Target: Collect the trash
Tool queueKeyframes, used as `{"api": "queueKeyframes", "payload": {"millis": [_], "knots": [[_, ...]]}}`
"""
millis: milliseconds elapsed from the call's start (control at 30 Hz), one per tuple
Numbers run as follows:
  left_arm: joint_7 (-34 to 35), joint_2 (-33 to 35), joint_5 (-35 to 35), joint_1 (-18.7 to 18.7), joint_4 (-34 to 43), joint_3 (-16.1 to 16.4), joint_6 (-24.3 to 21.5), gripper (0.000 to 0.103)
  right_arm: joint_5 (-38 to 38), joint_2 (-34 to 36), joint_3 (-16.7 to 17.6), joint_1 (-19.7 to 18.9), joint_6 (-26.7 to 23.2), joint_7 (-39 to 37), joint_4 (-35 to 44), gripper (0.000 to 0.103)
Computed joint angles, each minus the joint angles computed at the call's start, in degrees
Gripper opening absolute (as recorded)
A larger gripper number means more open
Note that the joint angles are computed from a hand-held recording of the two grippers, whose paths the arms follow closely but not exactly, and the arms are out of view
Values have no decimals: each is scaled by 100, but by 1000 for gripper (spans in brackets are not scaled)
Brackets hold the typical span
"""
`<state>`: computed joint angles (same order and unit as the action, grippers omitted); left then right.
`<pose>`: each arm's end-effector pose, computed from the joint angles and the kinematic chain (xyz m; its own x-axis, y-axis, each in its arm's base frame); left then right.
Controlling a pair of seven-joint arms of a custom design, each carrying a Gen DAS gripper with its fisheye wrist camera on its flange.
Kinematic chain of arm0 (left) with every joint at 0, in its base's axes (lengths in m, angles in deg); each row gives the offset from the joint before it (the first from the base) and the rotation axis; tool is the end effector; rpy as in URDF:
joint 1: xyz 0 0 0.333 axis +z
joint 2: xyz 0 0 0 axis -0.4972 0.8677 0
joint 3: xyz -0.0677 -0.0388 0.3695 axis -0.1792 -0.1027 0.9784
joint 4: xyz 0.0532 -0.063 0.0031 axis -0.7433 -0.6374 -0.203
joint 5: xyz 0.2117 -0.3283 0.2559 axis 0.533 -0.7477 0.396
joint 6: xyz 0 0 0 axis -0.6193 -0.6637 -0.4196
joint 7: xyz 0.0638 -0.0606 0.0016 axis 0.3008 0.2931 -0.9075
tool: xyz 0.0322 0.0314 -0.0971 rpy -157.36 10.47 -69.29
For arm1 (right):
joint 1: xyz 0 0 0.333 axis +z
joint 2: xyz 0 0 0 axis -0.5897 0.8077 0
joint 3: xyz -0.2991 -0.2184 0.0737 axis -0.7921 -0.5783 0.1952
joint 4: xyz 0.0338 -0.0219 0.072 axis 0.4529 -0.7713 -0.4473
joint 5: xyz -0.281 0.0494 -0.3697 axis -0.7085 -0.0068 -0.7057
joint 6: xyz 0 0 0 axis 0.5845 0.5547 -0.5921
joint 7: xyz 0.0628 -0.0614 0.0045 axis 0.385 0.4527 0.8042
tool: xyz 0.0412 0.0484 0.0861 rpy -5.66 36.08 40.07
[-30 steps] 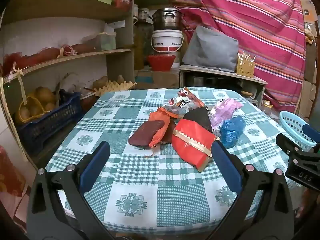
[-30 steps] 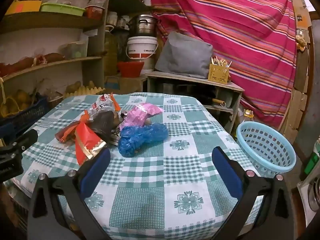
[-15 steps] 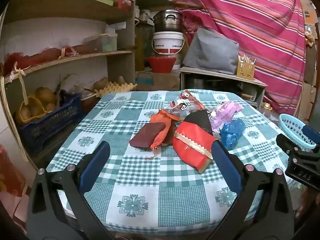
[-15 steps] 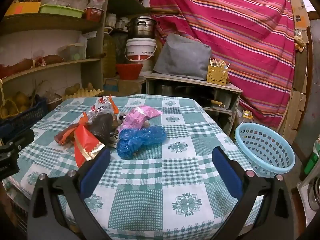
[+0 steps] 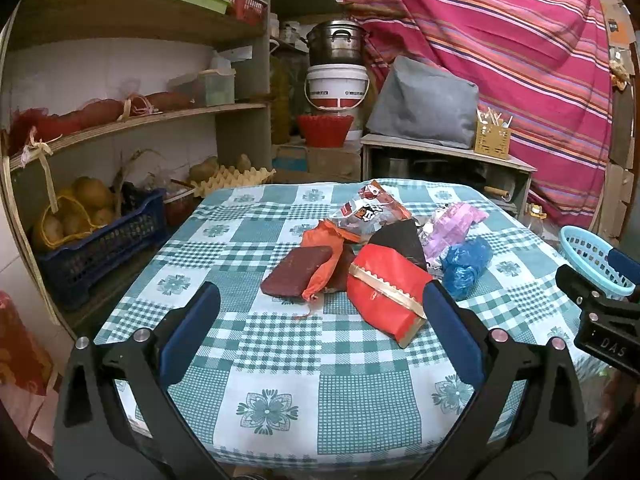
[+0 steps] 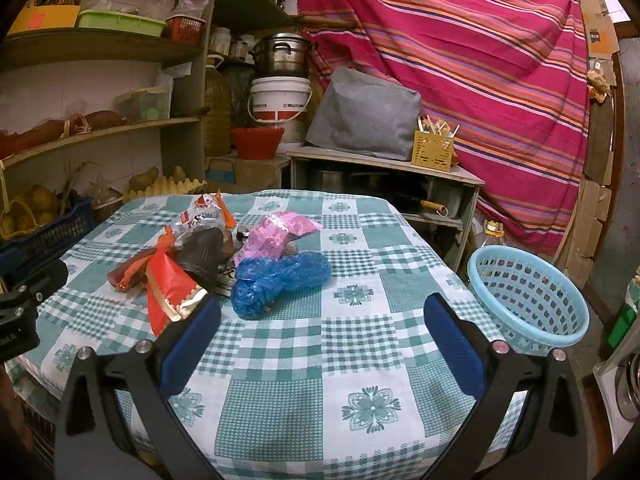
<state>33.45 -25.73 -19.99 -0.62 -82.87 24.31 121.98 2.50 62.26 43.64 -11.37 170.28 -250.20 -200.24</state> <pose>0.4192 -0.2383 0.4997 -0.0454 -0.9990 -0.0022 -0.4287 0.0215 -0.9032 0.4029 0.3538 0.4933 -0.1428 -0.9893 0.0307 -0.3967 0.0288 -0.9175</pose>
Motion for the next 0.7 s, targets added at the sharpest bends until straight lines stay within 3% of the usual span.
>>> {"api": "queueKeyframes", "payload": {"millis": [700], "knots": [[-32, -22, 23, 13, 1, -12, -7, 98, 12, -34, -32, -59, 88, -27, -48, 99]]}}
